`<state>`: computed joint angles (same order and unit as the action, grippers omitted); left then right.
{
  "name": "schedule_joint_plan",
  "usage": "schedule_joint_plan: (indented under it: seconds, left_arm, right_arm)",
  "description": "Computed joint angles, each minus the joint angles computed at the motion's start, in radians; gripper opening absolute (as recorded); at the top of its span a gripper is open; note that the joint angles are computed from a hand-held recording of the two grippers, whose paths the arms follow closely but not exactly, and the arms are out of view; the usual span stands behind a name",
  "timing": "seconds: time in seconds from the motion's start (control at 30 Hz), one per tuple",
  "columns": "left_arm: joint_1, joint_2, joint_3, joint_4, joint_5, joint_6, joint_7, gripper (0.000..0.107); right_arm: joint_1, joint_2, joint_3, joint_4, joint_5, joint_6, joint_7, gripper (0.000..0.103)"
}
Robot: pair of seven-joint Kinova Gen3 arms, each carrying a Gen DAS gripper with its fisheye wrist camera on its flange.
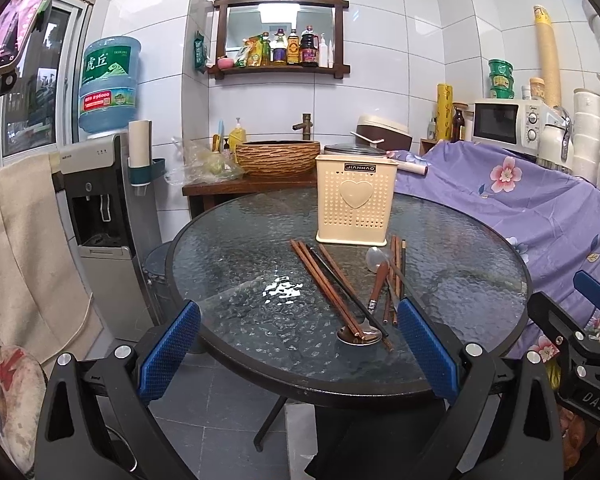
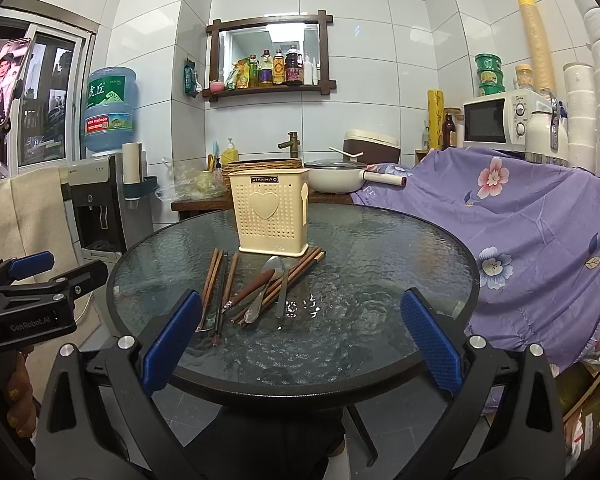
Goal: Organize utensils
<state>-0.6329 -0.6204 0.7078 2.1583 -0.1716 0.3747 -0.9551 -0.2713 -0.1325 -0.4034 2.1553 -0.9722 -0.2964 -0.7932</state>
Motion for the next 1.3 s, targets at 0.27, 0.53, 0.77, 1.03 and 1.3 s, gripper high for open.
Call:
schedule_joint_plan:
  seconds: [0.27,0.53,0.77,1.03,1.3]
  left_arm:
    - [-0.009,-0.009,0.007,-0.003,0.002,0.008,-0.002,0.097]
    - [-0.004,-0.007,0.004,-0.003,0.006,0.008,-0.004,0.097]
    - [-0.005,-0.007,0.006,-0.003,0.006,0.009,-0.003,0.097]
    - [-0.004,-0.008,0.006,-0.001,0.008,0.007,-0.003,0.097]
    - [-0.005,-0.007,0.005,-0.001,0.007,0.006,-0.004,0.097]
  right_arm:
    - [0.001,-0.001,0.000,0.002,0.005,0.002,-0.003,0.098]
    - [-0.001,0.002,0.001,0.004,0.009,-0.001,-0.010,0.098]
    - [-0.005,0.001,0.003,0.006,0.010,-0.002,-0.012,0.098]
    - [-0.001,0.001,-0.001,0.002,-0.006,0.004,0.009,0.098]
    - [-0.004,0.002,0.000,0.002,-0.011,0.002,0.013,0.098]
